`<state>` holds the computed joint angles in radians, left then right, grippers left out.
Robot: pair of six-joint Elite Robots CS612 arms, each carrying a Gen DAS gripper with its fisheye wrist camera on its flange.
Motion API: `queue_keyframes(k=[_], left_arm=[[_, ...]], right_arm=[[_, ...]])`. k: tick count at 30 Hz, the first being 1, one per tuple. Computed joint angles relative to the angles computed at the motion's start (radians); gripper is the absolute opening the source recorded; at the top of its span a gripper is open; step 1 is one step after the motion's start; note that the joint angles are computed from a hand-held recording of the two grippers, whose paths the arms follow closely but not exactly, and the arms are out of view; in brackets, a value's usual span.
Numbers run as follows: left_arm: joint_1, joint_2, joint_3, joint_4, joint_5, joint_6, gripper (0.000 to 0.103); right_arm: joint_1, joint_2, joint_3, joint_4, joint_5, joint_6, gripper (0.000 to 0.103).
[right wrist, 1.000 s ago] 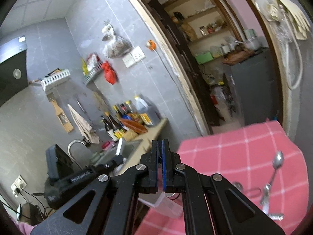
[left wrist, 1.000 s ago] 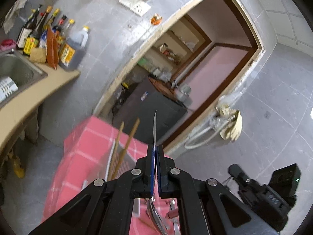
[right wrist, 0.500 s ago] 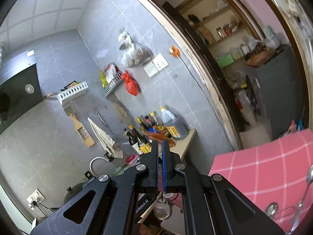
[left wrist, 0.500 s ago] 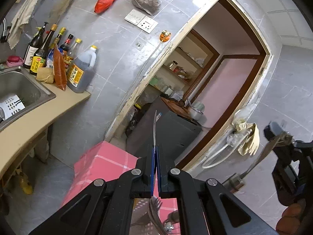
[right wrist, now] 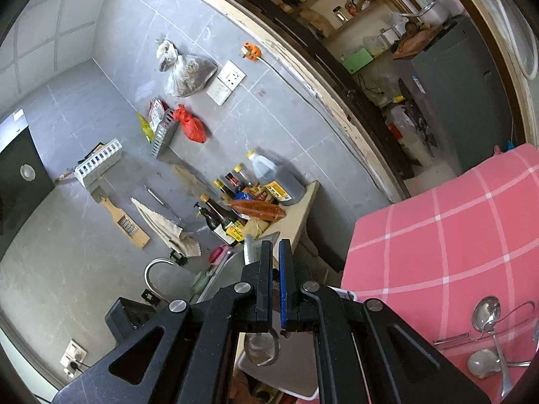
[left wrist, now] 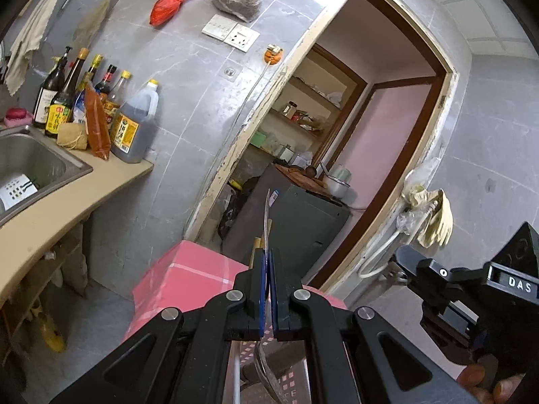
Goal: Organize utensils
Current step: 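Carry the spoon with the left gripper while the right gripper carries the peeler to the holder, then open the left gripper over the holder while the right gripper opens releasing the peeler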
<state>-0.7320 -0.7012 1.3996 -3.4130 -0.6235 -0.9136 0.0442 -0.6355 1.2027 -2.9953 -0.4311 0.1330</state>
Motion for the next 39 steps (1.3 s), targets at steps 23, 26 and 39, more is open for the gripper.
queue_keyframes(k=[23, 26, 39], left_arm=[[-0.054, -0.083, 0.039, 0.253, 0.056, 0.025, 0.073], [-0.072, -0.079, 0.016, 0.271, 0.089, 0.071, 0.089], [-0.134, -0.045, -0.080, 0.528, 0.230, 0.041, 0.102]], right_arm=[[-0.039, -0.104, 0.160, -0.234, -0.256, -0.127, 0.052], [-0.054, -0.122, 0.190, -0.308, -0.323, -0.118, 0.071], [-0.119, -0.159, 0.292, -0.492, -0.543, -0.227, 0.101]])
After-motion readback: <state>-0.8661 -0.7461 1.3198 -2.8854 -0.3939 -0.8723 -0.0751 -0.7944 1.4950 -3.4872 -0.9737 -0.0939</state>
